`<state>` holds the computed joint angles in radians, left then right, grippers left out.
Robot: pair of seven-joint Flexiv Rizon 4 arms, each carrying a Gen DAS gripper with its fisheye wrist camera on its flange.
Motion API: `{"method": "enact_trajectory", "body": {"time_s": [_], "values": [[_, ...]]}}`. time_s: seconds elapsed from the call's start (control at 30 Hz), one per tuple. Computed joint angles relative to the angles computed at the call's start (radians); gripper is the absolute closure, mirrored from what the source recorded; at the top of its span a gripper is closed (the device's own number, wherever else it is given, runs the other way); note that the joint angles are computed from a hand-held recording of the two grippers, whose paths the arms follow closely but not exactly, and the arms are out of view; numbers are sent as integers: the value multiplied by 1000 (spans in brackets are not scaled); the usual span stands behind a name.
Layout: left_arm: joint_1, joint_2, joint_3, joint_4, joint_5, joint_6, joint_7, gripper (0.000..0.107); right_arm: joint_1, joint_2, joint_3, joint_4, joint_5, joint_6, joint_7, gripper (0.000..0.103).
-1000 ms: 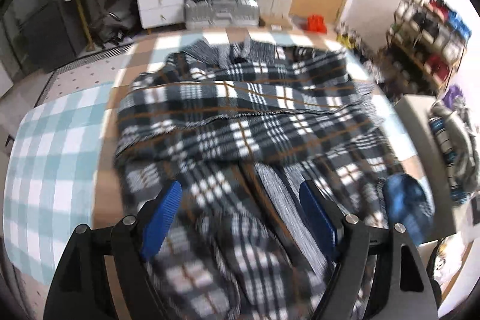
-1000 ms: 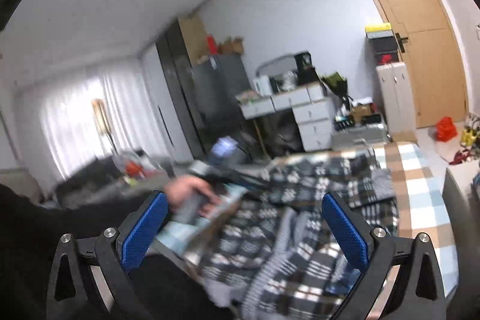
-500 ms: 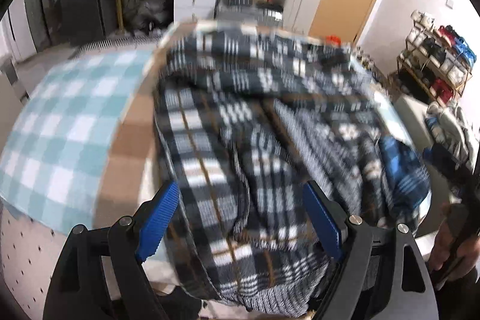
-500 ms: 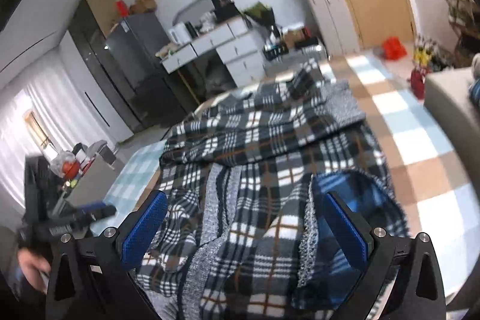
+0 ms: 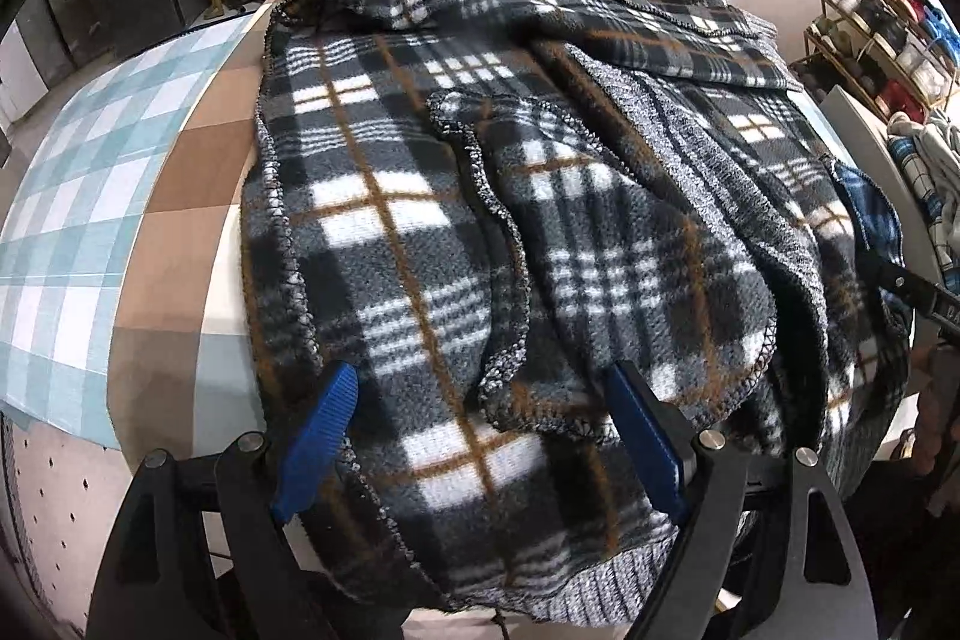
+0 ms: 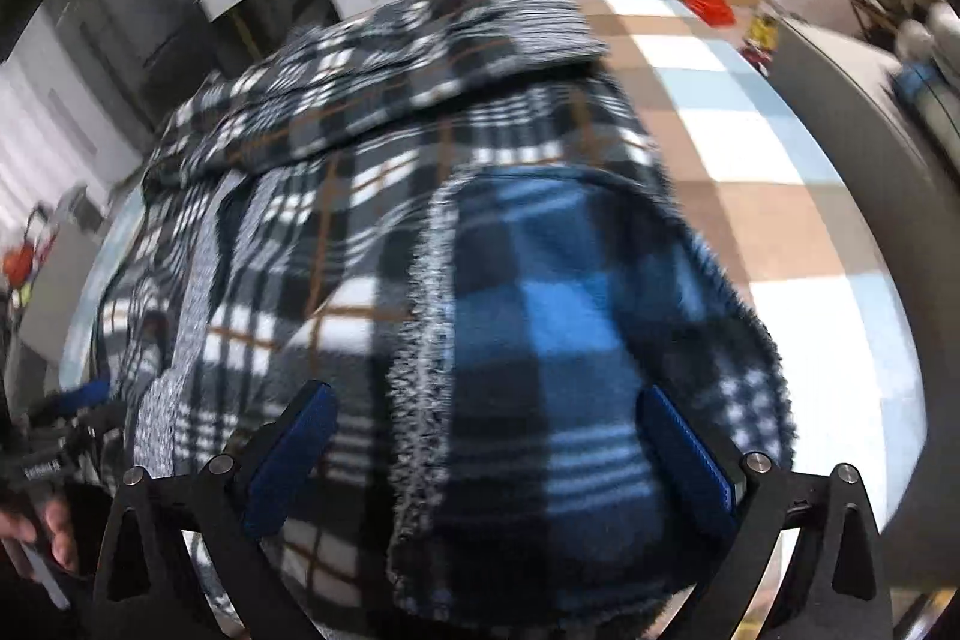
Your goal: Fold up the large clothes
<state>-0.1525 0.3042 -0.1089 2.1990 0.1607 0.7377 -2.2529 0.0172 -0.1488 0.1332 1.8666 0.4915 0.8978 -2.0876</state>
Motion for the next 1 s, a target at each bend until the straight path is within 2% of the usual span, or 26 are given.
{"method": "enact_trajectory", "body": {"time_s": [0.13, 0.2, 0.27, 0.33, 0.43, 0.5, 0.57, 0.67, 0.73, 0.8, 0.87, 0.9, 0.93, 1.0], "values": [[-1, 7, 10, -22, -23, -41, 23, 25, -7, 19, -3, 13, 14, 25, 1, 1], [10, 18, 8, -34, -7, -39, 18, 25, -16, 42, -2, 9, 81, 62, -10, 0], [30, 30, 0, -58, 28, -44, 7, 25, -43, 67, -7, -17, 220, 61, -90, 0], [46, 27, 9, -84, 39, -22, 20, 25, -74, 97, -28, -51, 394, 18, -195, 0], [60, 1, 39, -133, 2, -19, 91, 25, -88, 120, -69, -100, 497, -99, -248, 0], [72, -27, 68, -181, -41, -14, 167, 25, -96, 120, -100, -173, 529, -245, -283, 0], [99, -52, 75, -242, -37, -38, 218, 25, -78, 106, -100, -242, 508, -287, -291, 0], [150, -144, 42, -408, 98, -107, 300, 25, -45, 55, -70, -382, 459, -291, -319, 0], [154, -225, 47, -504, 135, -127, 419, 25, -25, -7, -34, -494, 387, -285, -306, 0], [152, -328, 54, -608, 153, -178, 532, 25, 51, -110, -39, -645, 264, -296, -272, 0], [147, -413, 71, -681, 154, -199, 588, 25, 110, -217, -43, -788, 139, -354, -243, 0], [149, -460, 80, -720, 142, -214, 615, 25, 155, -285, -41, -862, 42, -333, -237, 0], [148, -490, 90, -744, 126, -222, 632, 25, 180, -332, -36, -909, -5, -315, -265, 0], [162, -565, 107, -794, 64, -210, 673, 25, 189, -447, 2, -1062, -45, -396, -349, 0]]}}
